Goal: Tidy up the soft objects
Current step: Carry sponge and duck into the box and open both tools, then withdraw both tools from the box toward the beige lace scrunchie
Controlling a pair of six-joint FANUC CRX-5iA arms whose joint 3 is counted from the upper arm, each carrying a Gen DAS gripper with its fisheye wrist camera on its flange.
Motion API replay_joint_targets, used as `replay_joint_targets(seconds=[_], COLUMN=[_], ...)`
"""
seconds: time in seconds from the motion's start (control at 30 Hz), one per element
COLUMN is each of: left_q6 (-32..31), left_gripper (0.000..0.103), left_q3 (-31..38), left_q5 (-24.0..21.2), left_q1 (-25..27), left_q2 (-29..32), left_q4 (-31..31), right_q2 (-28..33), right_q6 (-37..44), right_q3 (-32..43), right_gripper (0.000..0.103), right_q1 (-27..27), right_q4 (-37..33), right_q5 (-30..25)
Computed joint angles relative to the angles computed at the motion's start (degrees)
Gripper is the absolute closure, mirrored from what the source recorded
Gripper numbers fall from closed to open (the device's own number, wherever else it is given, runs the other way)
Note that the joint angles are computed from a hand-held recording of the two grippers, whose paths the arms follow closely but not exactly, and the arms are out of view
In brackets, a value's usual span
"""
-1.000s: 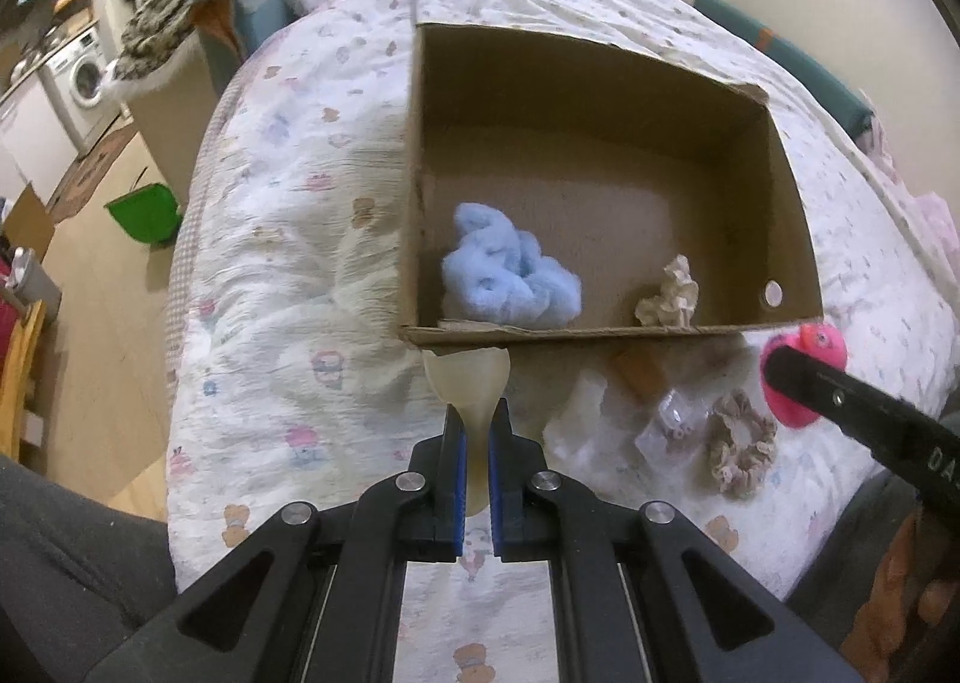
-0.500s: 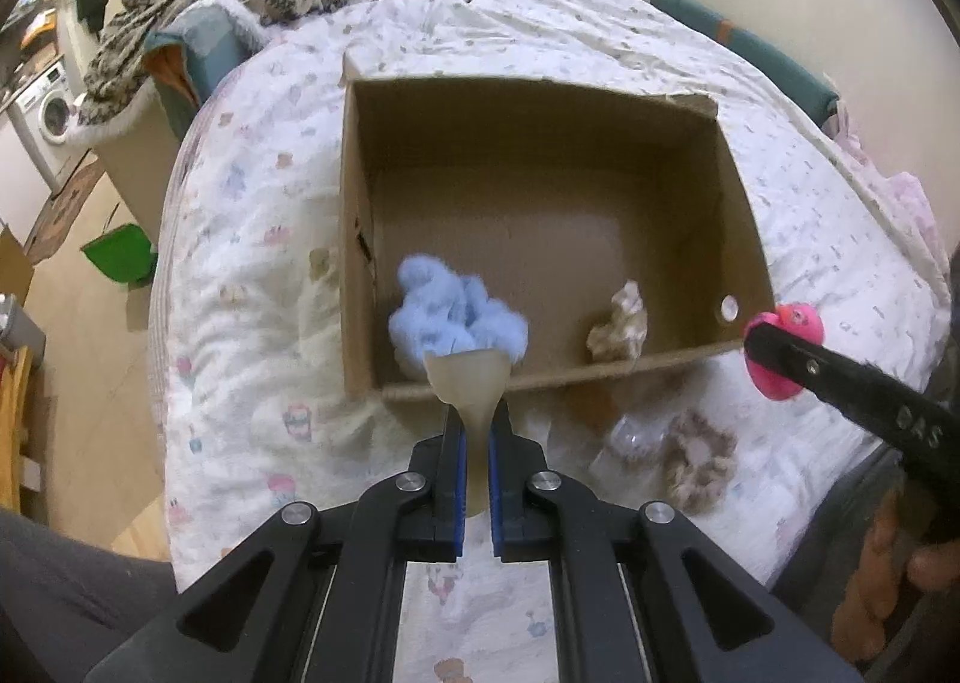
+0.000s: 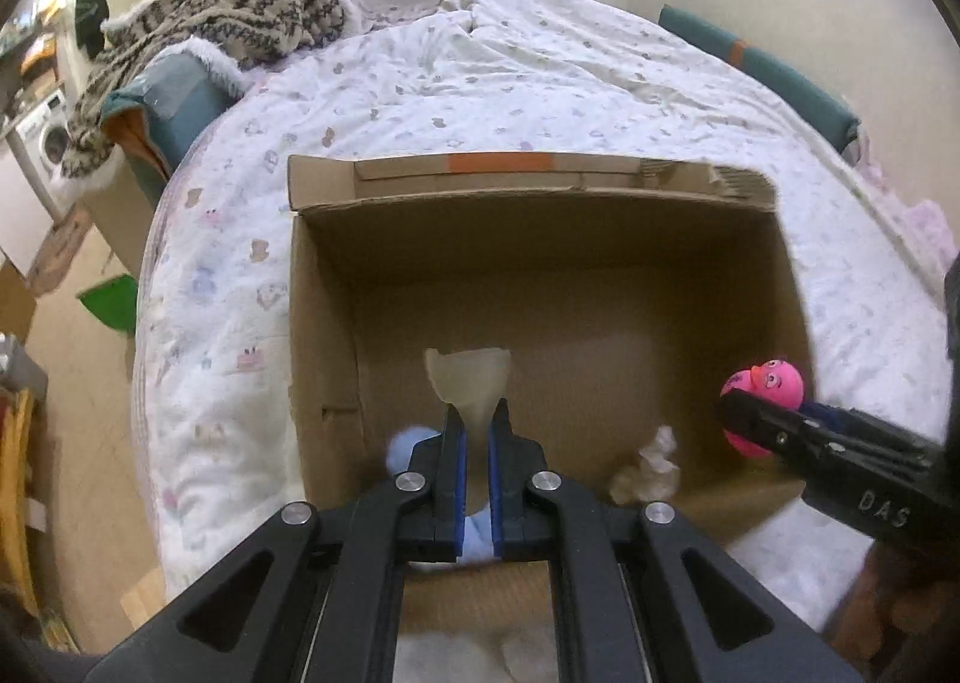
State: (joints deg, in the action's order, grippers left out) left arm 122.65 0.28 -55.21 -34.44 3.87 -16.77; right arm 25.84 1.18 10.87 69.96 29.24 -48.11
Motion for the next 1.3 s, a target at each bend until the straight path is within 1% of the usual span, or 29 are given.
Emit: replay_joint_targets(seconds=[0.03, 0.13, 0.33, 0.43, 0.53, 0.6, 0.67, 0.8, 0.87, 0.93, 1.07, 1.1, 1.13, 1.17, 1.2, 1.23, 1.3], left_q6=[-0.18, -2.21, -1.08, -1.1, -0.64, -0.48, -0.27, 0.12, 0.34, 0.66, 0.83, 0.66, 0.11, 0.02, 0.33, 0.77, 0.97], left_gripper=[0.097, 0.097, 0.096, 0.096, 0.095, 0.089, 0.087, 0.079, 0.073, 0.064, 0.056, 0.05, 0.046, 0.045, 0.045, 0.044, 0.044], left_q3=[-0.37, -2.51, -2.19, -1.97, -1.45, -1.32, -1.55, -1.06, -0.98, -1.2, -1.75, -1.92, -2.4, -2.74, -2.87, -2.87, -2.49], left_q5=[0.28, 2.15, 2.22, 2.08, 1.47, 1.16, 1.24, 0.68, 0.64, 0.7, 1.39, 1.58, 2.06, 2.32, 2.46, 2.51, 2.21], left_q1=[0.35, 2.22, 2.65, 2.63, 2.09, 2.02, 2.18, 1.98, 1.88, 1.68, 1.69, 1.73, 1.95, 2.01, 1.93, 1.7, 1.31], left_q2=[0.44, 1.0, 2.33, 2.99, 3.53, 3.75, 3.66, 3.92, 3.88, 3.57, 2.83, 2.67, 2.3, 1.92, 1.66, 1.39, 1.29], left_q4=[0.41, 4.32, 4.26, 4.8, 4.04, 4.08, 4.44, 3.9, 3.59, 3.34, 3.35, 3.6, 4.23, 4.45, 4.31, 3.89, 3.11], right_q2=[0.79, 2.38, 4.1, 4.09, 4.31, 4.14, 3.56, 2.64, 2.23, 2.08, 1.54, 1.26, 0.89, 0.46, 0.12, -0.17, -0.62], right_q6=[1.09, 2.98, 5.0, 5.36, 5.53, 5.39, 4.79, 3.41, 3.19, 3.0, 2.42, 1.93, 1.22, 0.05, -1.35, -2.67, -4.27], right_q3=[1.05, 2.72, 5.26, 5.13, 5.39, 5.13, 4.21, 2.69, 2.11, 1.86, 1.07, 0.59, -0.06, -0.91, -1.68, -2.33, -3.33], right_gripper=[0.055, 0.055, 0.055, 0.055, 0.055, 0.055, 0.055, 0.055, 0.055, 0.055, 0.055, 0.053, 0.047, 0.043, 0.036, 0.033, 0.031], right_q1=[-0.24, -0.47, -0.52, -0.77, -0.88, -0.96, -1.03, -1.07, -1.07, -0.96, -0.9, -0.86, -0.82, -0.8, -0.75, -0.66, -0.57], right_q4=[-0.9, -2.06, -5.81, -6.53, -6.98, -7.38, -7.51, -6.9, -6.51, -5.92, -4.79, -4.31, -3.75, -2.78, -1.49, 0.03, 2.48], right_q5=[-0.58, -2.07, -5.22, -5.3, -5.05, -4.41, -3.42, -1.88, -1.26, -0.85, 1.05, 1.59, 2.3, 3.24, 3.88, 4.2, 4.6])
